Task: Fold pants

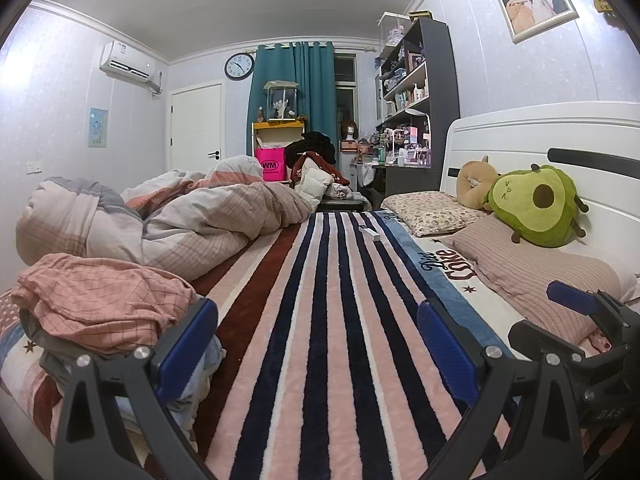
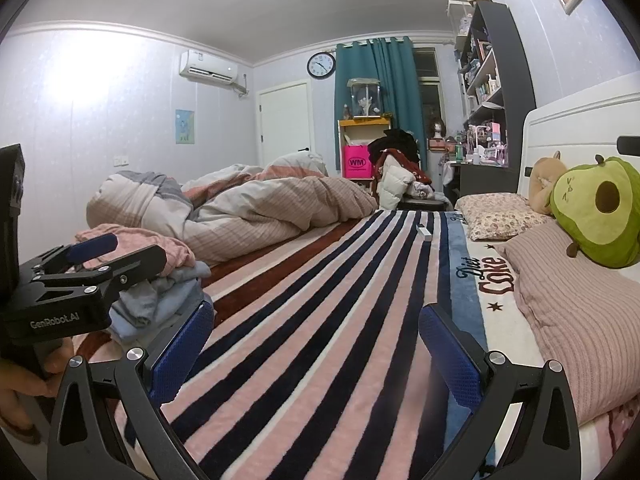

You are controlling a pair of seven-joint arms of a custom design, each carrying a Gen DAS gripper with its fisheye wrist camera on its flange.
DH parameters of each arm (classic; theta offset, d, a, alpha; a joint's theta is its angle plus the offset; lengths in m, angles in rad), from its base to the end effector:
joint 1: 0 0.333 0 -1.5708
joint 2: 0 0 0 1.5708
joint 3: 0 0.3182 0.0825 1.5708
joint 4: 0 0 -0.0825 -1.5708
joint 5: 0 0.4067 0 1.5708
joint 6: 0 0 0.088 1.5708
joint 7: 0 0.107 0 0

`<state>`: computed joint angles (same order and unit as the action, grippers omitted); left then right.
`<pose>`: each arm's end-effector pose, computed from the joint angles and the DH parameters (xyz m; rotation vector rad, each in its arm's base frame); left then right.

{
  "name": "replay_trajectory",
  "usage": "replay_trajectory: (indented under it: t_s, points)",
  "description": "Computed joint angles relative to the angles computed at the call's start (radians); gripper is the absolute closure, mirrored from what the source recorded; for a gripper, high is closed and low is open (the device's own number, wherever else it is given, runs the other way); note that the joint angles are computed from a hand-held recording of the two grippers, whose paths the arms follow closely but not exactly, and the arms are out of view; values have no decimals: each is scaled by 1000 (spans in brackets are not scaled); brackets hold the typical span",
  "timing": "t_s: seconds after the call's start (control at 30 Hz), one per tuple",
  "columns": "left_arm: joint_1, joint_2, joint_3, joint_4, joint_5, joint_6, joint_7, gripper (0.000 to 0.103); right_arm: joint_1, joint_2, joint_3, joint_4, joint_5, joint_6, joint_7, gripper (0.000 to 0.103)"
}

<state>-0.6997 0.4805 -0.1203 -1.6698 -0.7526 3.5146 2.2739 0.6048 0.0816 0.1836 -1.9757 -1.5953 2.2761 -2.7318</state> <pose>0.5563 -0.4506 0.4575 -1.0355 1.8852 -1.3816 0.4609 0.4258 0.4634 -1.3296 1.5474 -1.1155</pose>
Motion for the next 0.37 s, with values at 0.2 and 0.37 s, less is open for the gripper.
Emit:
replay_trajectory:
  t_s: [0.2,0.37]
  points:
    - [-1,0,2,0,0,0,-1,4,-2,-5,-1,-7,-2,5,4,1]
    - [-13,-2,15,-1,-2,-9,3,4,-5,-8,0,-10,-5,8,7,1]
